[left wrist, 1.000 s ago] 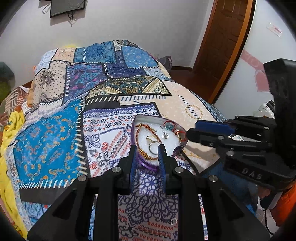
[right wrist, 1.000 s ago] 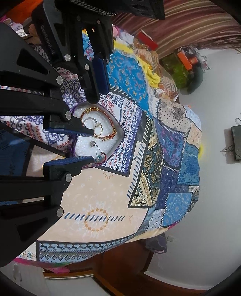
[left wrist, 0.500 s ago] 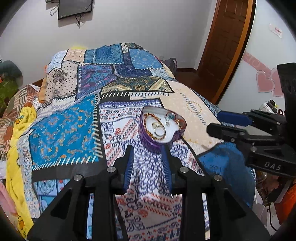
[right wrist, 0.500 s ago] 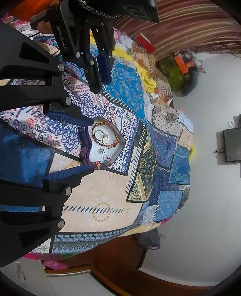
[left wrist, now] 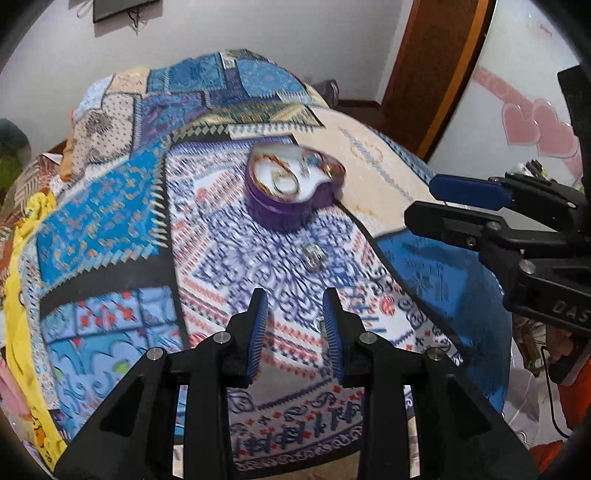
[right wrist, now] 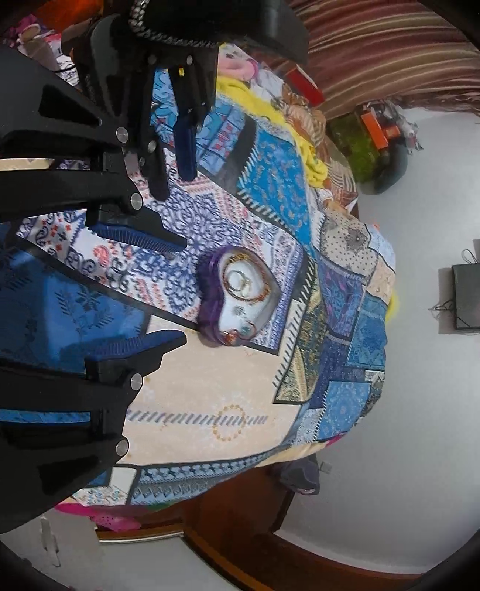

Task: Organize jewelry
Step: 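Move the left tool to the small silver ring while the right tool approaches the silver pendant, then close the left tool on the silver ring while the right tool grasps the silver pendant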

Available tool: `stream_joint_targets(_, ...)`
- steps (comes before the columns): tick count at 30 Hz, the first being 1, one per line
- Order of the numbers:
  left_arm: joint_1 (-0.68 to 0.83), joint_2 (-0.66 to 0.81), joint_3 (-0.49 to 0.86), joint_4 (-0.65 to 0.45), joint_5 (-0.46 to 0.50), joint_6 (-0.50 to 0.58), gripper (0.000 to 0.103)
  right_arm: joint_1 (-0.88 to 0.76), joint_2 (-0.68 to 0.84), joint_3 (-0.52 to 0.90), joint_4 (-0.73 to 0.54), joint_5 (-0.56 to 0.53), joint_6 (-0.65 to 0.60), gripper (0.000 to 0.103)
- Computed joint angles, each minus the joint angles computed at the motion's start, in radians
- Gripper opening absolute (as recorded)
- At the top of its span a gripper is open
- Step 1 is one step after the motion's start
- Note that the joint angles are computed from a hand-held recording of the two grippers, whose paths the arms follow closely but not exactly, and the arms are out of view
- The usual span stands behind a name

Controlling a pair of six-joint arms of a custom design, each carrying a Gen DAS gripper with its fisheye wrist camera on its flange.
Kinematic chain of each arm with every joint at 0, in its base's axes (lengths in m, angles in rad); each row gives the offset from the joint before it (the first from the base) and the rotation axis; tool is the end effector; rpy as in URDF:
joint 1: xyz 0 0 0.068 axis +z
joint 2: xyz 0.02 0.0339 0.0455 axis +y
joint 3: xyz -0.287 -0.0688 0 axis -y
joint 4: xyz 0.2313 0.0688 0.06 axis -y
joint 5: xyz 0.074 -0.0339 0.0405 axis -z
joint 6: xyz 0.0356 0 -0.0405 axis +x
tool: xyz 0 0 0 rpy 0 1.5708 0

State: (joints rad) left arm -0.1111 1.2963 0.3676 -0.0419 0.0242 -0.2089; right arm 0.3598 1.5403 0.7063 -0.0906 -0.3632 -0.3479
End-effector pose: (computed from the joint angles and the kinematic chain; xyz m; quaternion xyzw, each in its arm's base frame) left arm 0.1894 -0.0220 0.1500 -0.0431 0.9543 -0.0585 0.2900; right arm 0.2536 0.1089 0.1837 -0.3770 0.8550 0.1731 0.3113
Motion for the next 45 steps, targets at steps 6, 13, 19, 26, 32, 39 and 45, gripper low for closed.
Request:
stream_joint_targets(6, -0.057, 0.083, -0.023, 0.067, -0.003, -0.032, 0.030, -0.008, 0.004, -0.038, 0.014, 0.000, -0.005, 0.040)
stream_joint_targets(13, -0.097, 0.119, -0.063, 0.158, -0.030, -0.072, 0.028, -0.020, 0.037, -0.045, 0.016, -0.002, -0.003, 0.040)
stream_joint_targets(19, -0.087, 0.133, -0.071, 0.188, -0.023, -0.086, 0.011, -0.020, 0.049, -0.046, 0.017, -0.001, 0.002, 0.040)
stream_joint_targets(26, -0.070, 0.115, -0.092, 0.212, -0.025, -0.090, 0.009, 0.007, 0.081, -0.030, 0.020, 0.008, 0.012, 0.040)
stream_joint_targets(32, 0.057, 0.074, -0.096, 0.201, 0.003, -0.038, 0.009, 0.061, 0.135, -0.012, 0.042, 0.042, 0.021, 0.040)
stream_joint_targets(39, 0.159, 0.024, -0.089, 0.187, 0.032, 0.023, 0.009, 0.128, 0.195, 0.023, 0.081, 0.093, 0.013, 0.040)
stream_joint_targets(45, 0.189, 0.045, -0.092, 0.226, 0.053, 0.035, 0.009, 0.148, 0.234, 0.058, 0.041, 0.076, -0.004, 0.040)
